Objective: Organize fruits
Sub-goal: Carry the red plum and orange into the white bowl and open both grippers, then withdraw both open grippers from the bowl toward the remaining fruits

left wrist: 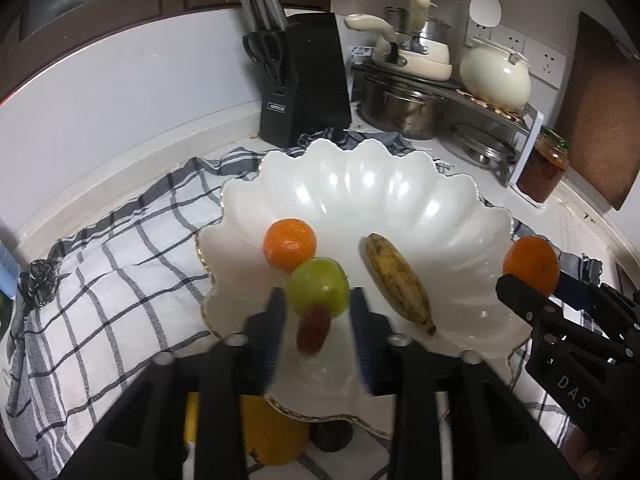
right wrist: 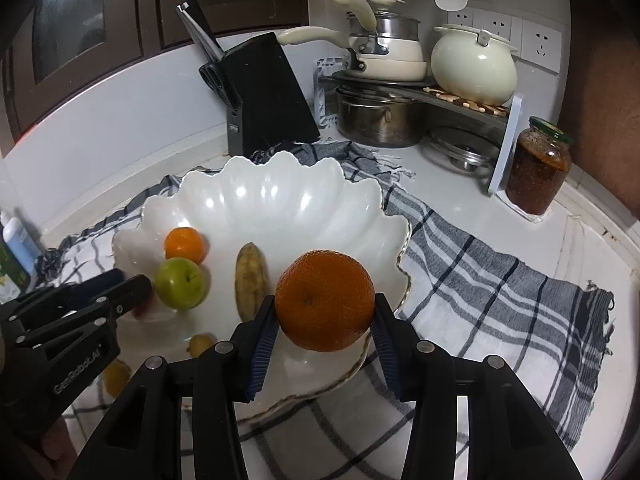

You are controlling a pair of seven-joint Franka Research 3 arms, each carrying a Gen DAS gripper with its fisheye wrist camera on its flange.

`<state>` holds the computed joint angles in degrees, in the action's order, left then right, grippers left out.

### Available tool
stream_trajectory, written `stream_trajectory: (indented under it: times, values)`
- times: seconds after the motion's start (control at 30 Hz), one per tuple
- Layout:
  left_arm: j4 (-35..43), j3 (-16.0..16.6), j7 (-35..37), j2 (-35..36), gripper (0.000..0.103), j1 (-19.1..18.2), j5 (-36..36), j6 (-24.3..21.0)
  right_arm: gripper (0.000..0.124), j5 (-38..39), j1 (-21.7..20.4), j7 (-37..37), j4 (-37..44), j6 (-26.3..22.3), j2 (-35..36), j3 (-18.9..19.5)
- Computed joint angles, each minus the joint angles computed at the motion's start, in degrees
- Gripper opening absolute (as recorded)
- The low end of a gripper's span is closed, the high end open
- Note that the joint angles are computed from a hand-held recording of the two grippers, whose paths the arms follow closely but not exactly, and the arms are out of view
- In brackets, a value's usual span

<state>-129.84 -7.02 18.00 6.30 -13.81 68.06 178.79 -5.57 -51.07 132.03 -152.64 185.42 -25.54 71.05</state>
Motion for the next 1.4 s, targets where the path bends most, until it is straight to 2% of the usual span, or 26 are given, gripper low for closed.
stream_trajectory:
  times: [0.07, 0.2, 0.3, 0.5, 1.07, 1.4]
  values:
    - [0.2, 0.2, -1.3, -0.1, 0.046, -0.2, 1.2, -0.7, 0.048, 0.0, -0.8, 0.4, 0.2, -0.3, -0.3, 0.8]
    - [0.3, 0.2, -5.2, -0.9, 0.064, -0.1, 5.0, -2.1, 0.075, 0.7, -1.2, 2.3, -0.3, -0.1, -3.9, 1.7]
    - [-0.1, -0.7, -6.8, -1.7, 0.067, 0.5, 6.5, -2.8, 0.078, 1.0, -0.2, 3.2, -1.0, 0.1, -6.2, 0.9]
    - [-1.1, -2.1, -11.3, -4.1, 0.081, 1.7, 10.7, -3.9, 0.084, 1.5, 3.5, 4.2, -2.6, -0.4, -8.3, -2.1]
    - [-8.4, -5.2, -17.7, -13.5, 0.082, 6.2, 16.2, -2.5, 0.086, 0.0, 15.7, 9.8, -6.6, -4.5, -14.1, -9.7]
    - [-12.3, -5.4, -21.8, -17.8, 0.082, 7.9, 20.4, -1.0, 0.086, -2.8, 21.0, 14.6, -8.1, -6.9, -17.1, -11.7]
